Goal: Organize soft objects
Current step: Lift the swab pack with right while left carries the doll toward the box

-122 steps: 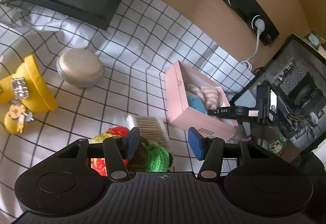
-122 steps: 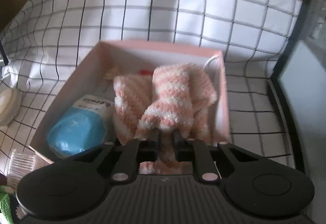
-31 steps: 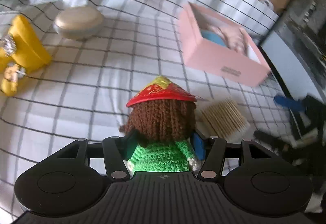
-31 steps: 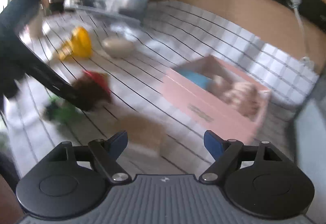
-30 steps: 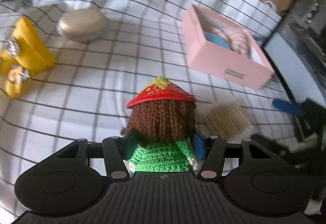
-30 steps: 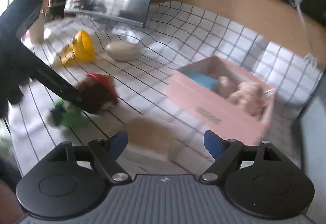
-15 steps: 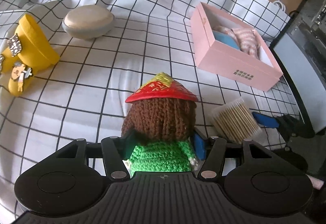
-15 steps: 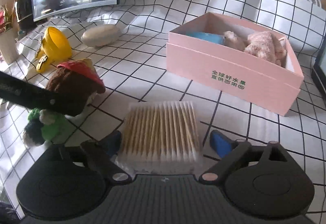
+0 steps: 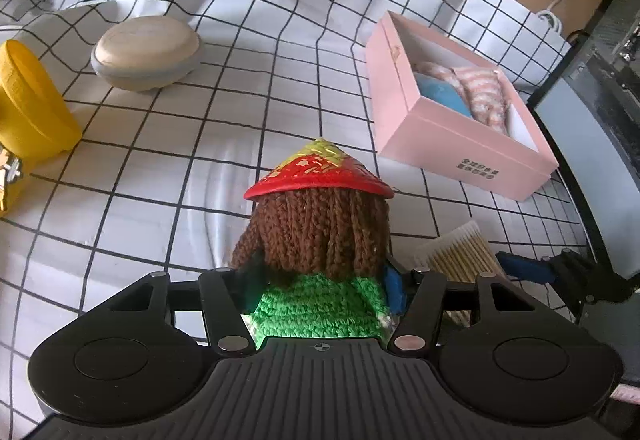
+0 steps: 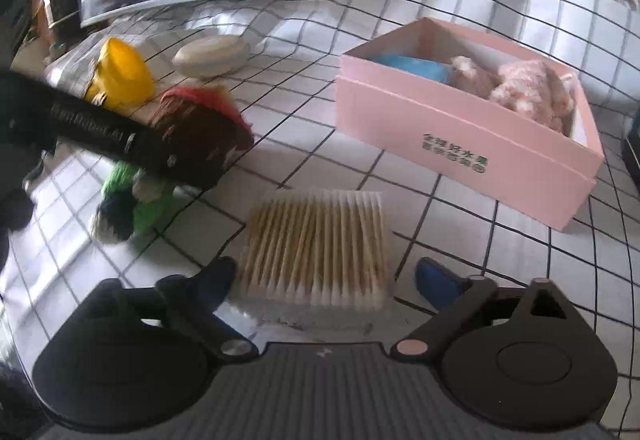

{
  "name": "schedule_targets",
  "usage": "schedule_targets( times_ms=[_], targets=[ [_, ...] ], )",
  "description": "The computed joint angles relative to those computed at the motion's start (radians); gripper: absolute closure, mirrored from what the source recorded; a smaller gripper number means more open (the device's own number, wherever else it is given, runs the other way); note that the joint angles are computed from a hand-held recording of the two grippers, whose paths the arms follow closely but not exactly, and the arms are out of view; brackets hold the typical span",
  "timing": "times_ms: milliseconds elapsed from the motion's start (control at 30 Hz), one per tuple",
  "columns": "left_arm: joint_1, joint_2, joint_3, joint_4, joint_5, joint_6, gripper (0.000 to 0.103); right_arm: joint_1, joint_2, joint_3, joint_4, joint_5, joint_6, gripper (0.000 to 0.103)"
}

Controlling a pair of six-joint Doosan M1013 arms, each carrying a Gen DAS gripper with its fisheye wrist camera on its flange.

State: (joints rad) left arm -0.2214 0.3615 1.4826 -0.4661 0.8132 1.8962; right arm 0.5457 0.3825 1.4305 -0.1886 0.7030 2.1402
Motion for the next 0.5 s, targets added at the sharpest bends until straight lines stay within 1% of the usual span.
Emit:
schedule_targets(
  times_ms=[33, 67, 133, 167, 267, 333, 400, 500],
  targets=[
    [0.001, -0.003, 0.005, -0.006, -0.005, 0.006, 0.042, -0.002, -0.002, 0.003, 0.003, -0.013, 0.010, 0.009],
    [0.001, -0.005, 0.008, -0.009, -0.008, 0.009, 0.043, -0.001, -0.001, 0.002, -0.011, -0.017, 0.027, 0.011],
    [0.002, -0.013, 0.018, -0.011, -0.018, 0.015, 0.043, 0.008, 0.007, -0.008, -0.056, -0.002, 0.048, 0.020],
    [0.001, -0.018, 0.024, -0.007, -0.024, 0.014, 0.044, 0.008, 0.008, -0.009, -0.050, -0.002, 0.034, 0.028],
    [0.000, -0.034, 0.039, -0.005, -0.022, 0.046, 0.044, 0.008, 0.000, -0.010, -0.041, 0.006, -0.005, 0.032],
    [0.002, -0.040, 0.041, -0.018, 0.016, 0.096, 0.044, 0.009, -0.018, 0.002, -0.061, 0.003, -0.011, 0.032],
    [0.004, -0.048, 0.040, -0.039, 0.074, 0.160, 0.045, 0.008, -0.042, 0.019, -0.085, 0.001, -0.004, 0.032],
    [0.005, -0.064, 0.039, -0.074, 0.143, 0.228, 0.045, 0.007, -0.080, 0.045, -0.156, 0.012, 0.054, 0.032]
  ],
)
